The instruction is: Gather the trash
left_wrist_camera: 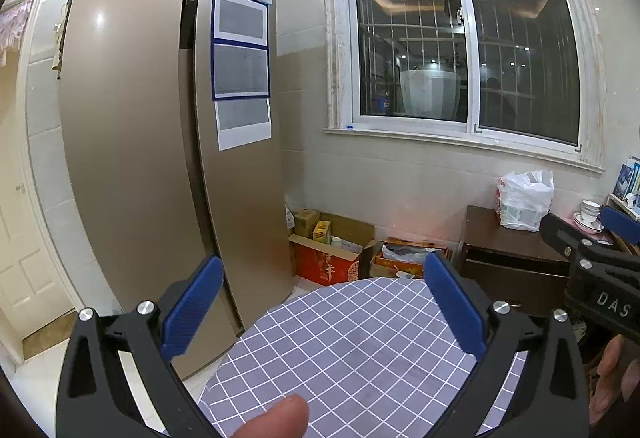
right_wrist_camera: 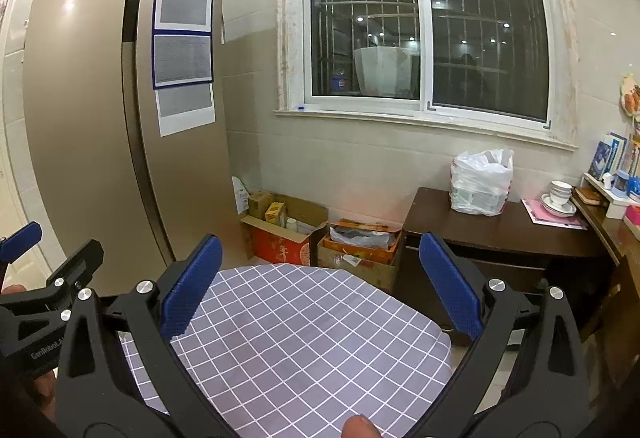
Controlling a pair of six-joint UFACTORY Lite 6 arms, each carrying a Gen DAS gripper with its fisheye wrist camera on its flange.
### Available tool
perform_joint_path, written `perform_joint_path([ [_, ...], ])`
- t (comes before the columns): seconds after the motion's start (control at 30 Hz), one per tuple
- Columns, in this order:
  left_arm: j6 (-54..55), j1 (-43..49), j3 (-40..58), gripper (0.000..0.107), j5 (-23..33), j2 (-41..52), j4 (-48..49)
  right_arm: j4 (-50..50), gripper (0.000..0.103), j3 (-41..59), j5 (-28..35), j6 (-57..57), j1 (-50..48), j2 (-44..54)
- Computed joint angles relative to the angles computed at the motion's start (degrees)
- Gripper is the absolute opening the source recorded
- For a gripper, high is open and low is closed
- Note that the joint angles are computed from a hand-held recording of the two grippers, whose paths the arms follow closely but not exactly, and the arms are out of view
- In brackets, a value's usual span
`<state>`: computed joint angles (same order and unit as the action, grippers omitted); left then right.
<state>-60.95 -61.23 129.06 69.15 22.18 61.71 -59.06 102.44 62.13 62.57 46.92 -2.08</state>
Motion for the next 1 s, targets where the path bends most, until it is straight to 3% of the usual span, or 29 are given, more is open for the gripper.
perform_joint_path([
  [0.5, 0.7, 0.1, 1.4, 0.099, 0.9, 0.1, -0.3, 1.0, 0.097, 2.0, -0.4, -0.8, 0.4, 1.8],
  [0.7, -2.8, 0.3, -4.9, 0.099, -1.3, -3.8, 1.4, 1.4, 0.097, 3.2, -0.7, -1.4, 0.6, 2.7],
  [1.0, -0.9, 1.3, -1.9, 0.099, 0.2, -2.0, -0.1, 1.6, 0.097, 4.3, -0.3, -1.5, 1.4, 3.6],
])
